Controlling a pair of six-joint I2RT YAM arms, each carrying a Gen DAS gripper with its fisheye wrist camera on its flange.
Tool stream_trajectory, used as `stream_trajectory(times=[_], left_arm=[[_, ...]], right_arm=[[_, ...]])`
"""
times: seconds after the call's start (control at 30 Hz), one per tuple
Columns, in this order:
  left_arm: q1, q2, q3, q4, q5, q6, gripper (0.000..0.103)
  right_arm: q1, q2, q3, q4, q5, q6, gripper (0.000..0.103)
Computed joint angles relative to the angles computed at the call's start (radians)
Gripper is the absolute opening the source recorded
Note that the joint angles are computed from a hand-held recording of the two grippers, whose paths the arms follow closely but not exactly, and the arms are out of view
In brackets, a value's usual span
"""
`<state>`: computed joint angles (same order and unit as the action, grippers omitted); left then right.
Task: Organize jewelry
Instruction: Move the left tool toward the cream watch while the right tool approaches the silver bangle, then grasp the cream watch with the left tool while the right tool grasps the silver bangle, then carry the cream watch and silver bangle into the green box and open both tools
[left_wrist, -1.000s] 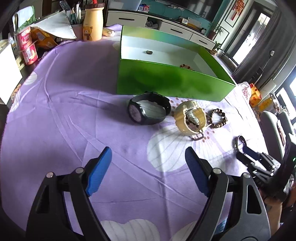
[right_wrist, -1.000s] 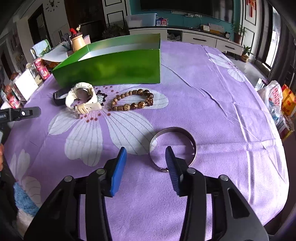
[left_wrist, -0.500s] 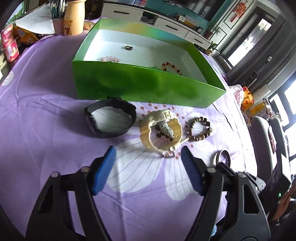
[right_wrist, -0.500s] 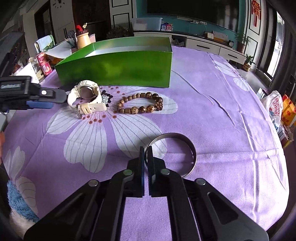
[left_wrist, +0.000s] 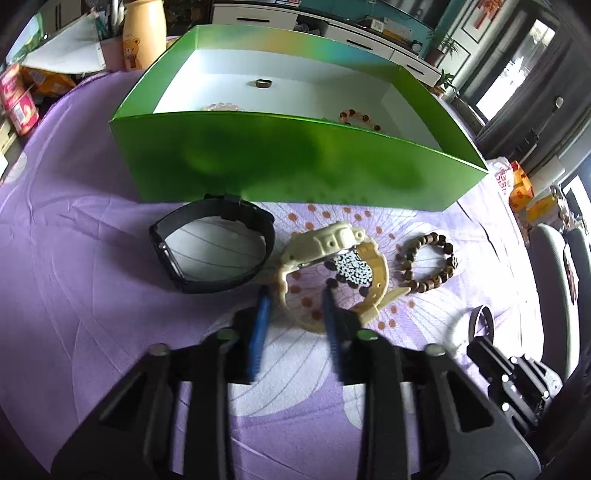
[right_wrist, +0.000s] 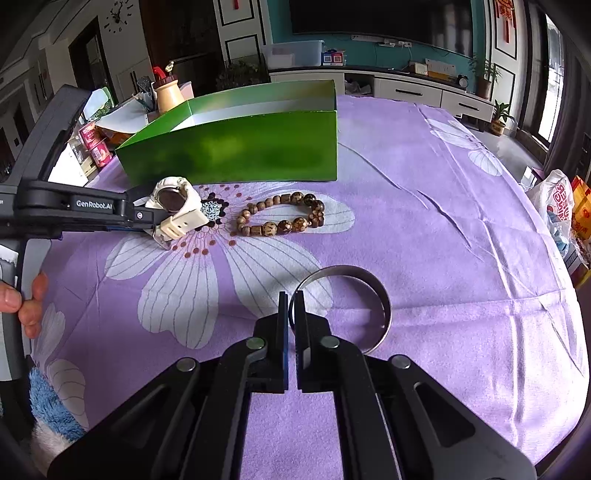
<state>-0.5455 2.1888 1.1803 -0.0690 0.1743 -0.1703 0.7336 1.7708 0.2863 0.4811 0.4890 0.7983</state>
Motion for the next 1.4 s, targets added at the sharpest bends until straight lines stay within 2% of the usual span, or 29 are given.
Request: stream_trajectory(times=[0.1, 0.23, 0.37, 1.03, 1.4], left_arm=[[-0.002, -0.009, -0.018, 0.014, -0.009, 0.016, 0.019], [-0.003, -0.026, -0.043, 0.038, -0.022, 0.034, 0.011], [-0.013, -0.063, -0.082, 0.070, -0.048, 0.061, 0.009], [-0.033, -0.281, -0.264, 0.158, -0.124, 0.164, 0.009], [-0.029, -0.314, -0.257, 0.155, -0.122, 0.186, 0.009]], right_arm=[[0.000, -0.006, -0.009, 0.011, 0.000, 0.005, 0.002], [0.001, -0.026, -0.019, 0.012, -0.001, 0.009, 0.002], [0.006, -0.053, -0.030, 0.015, -0.004, 0.013, 0.002], [0.024, -0.227, -0.026, -0.037, -0.004, -0.015, 0.002], [0.004, -0.266, 0.006, -0.062, -0.015, -0.062, 0.002]])
